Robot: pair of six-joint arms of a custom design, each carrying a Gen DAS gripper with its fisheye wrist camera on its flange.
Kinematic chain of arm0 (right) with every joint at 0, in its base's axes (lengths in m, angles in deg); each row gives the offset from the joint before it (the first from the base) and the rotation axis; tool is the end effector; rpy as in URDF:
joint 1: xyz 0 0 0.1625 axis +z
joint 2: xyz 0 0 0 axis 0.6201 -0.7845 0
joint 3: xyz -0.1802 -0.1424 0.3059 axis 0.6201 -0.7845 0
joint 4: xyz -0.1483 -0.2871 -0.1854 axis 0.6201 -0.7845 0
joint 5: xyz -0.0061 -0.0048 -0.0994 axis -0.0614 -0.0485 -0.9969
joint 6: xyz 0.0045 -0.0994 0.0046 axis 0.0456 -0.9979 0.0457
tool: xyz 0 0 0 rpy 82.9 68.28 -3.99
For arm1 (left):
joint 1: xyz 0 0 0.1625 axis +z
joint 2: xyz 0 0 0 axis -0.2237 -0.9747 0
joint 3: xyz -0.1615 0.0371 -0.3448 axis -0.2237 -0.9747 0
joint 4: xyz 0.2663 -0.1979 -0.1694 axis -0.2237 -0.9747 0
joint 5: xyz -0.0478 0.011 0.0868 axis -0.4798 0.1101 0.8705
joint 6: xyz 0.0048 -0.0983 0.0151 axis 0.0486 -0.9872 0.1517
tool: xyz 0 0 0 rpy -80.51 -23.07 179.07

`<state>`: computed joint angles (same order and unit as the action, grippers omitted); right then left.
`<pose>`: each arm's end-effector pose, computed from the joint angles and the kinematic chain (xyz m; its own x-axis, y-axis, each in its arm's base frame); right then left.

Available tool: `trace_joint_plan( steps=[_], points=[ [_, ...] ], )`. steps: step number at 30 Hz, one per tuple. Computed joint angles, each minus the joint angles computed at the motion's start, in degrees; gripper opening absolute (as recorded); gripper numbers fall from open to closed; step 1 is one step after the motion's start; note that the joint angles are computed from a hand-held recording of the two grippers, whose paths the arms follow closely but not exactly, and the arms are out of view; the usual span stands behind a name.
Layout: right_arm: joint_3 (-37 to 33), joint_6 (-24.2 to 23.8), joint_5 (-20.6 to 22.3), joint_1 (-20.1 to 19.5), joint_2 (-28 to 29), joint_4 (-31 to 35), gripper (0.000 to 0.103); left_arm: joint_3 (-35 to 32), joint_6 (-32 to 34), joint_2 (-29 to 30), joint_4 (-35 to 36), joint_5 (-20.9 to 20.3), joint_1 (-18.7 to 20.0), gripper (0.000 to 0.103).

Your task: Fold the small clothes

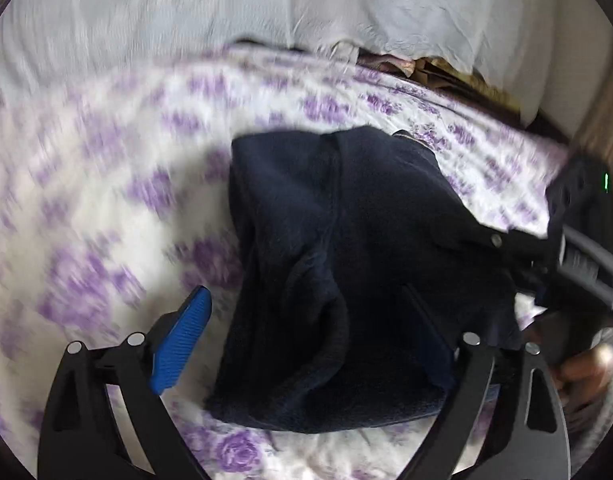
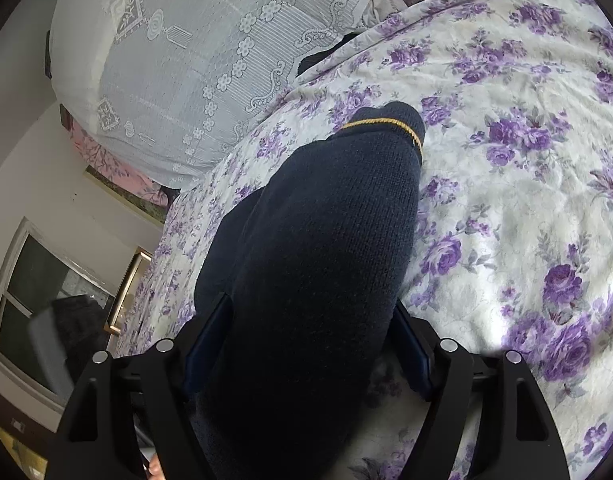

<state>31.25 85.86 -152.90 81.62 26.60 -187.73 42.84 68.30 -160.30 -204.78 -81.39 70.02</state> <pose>0.3134 -0.3680 -0.0084 -0.9965 0.0657 0.0525 0.0016 0.6384 -0.7697 -0.0556 -0.4131 0.3079 -0.6658 0.5485 -0.5059 0.7222 0.6440 -0.2523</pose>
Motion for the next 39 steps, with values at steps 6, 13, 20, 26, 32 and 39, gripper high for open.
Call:
trace_joint_plan(
  steps=[6,13,20,26,32,39],
  points=[
    [-0.2,-0.3,-0.2,0.1,0.2,-0.1,0.077,-1.2,0.3,0.6,0.5,-0.4,0.7,0.091],
    [-0.3,-0.3,-0.3,0.1,0.3,-0.1,0.077,-1.3,-0.3,0.5,1.1,-0.7,0.7,0.091],
    [-0.2,-0.5,-0.4,0.1,0.2,-0.1,0.078,-1.8,-1.1,0.9,2.1,-1.5,1.1,0.091],
    [-0.3,-0.6,-0.3,0.0,0.3,-0.3,0.078,-15.8,-8.5,7.8,19.9,-19.3,12.0,0.091],
    [-1.4,-0.6,-2.0,0.4,0.3,1.4,0.079,-17.8,-6.1,9.2,22.5,-25.8,14.0,0.089],
    [-2.2,-1.7,-4.3,1.0,0.7,1.7,0.071,-16.4,-6.2,8.3,19.8,-25.9,14.0,0.059]
  ],
)
